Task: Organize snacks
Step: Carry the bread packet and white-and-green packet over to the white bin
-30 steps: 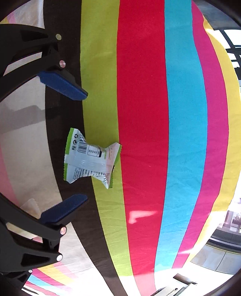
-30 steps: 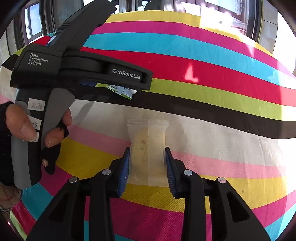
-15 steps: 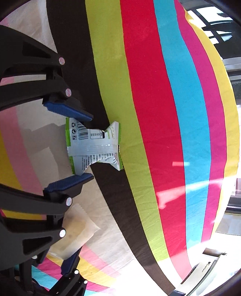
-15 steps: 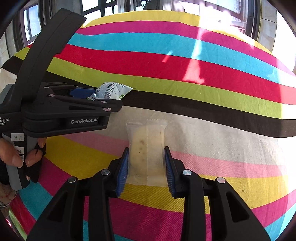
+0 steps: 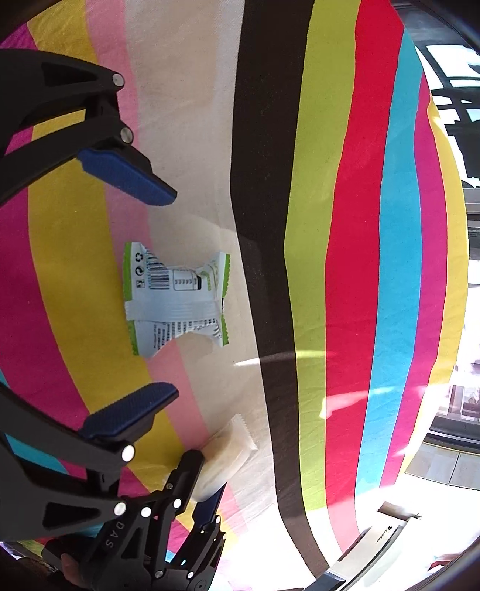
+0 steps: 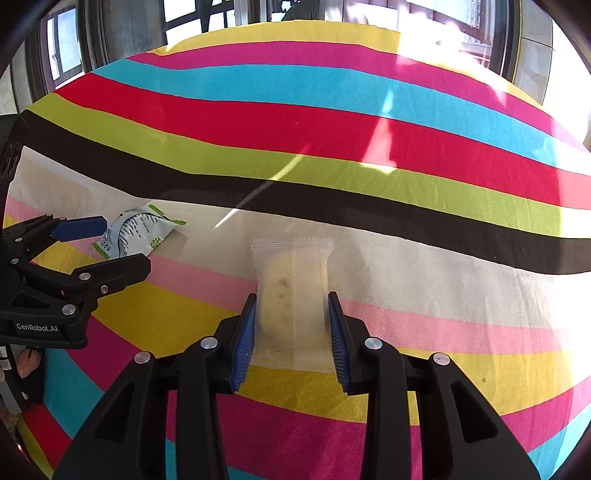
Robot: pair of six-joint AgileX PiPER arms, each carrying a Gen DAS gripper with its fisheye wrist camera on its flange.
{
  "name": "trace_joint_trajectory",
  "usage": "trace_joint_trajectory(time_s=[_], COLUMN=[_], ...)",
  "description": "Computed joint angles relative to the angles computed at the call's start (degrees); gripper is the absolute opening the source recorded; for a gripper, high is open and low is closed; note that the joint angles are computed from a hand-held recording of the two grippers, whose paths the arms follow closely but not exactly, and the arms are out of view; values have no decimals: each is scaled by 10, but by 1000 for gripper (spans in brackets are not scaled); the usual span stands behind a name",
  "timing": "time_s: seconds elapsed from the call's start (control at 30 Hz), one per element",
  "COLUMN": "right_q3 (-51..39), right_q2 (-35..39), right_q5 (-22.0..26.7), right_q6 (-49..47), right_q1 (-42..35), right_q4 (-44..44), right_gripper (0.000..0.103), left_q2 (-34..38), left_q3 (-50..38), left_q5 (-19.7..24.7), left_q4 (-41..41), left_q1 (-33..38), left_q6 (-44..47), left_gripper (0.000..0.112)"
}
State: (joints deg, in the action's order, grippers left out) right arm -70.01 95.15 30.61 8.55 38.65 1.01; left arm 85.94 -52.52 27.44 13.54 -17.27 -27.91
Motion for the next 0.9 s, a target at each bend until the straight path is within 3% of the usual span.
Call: trace_joint_trajectory(time_s=[0.07,0.17,0.23,0.27,0.3,0.37,0.47,0.6,0.77,0.9], right_q3=[0,1,1,2,2,3,1,0,-1,0], right_q2=[0,0,0,-1,-1,-1,0,1,2,1], right_q5=[-1,-1,-2,-2,-2,-2,-2,-2,-2,-2], right_q6=[-5,-9,-10,-13,-13,-17,-18,-23,-23,-23], right_q1=[-2,-4,-4,-6,-6,-7,-7,-9,-9,-9], right_q4=[5,9,10,14,14,19,20,25,25,25], right_gripper=[32,32,32,32,32,32,32,32,32,32], left_q2=[17,42,31,23,13,4,-23,-90,-147,-172], left_q3=[-15,-39,-26,-18,-6,3,15,65,128,158], left_q5=[11,45,28,21,14,1,-6,-12,-2,-5], left_q4=[-5,73,102,113,115,104,20,-10,109,146], left_q1=[2,-31,-45,-50,-50,-49,-39,-51,-104,-124], left_q6=[2,-65,-89,-98,-100,-94,-20,-27,-195,-265], left_gripper=[97,97,75,53,49,48,48,48,48,48])
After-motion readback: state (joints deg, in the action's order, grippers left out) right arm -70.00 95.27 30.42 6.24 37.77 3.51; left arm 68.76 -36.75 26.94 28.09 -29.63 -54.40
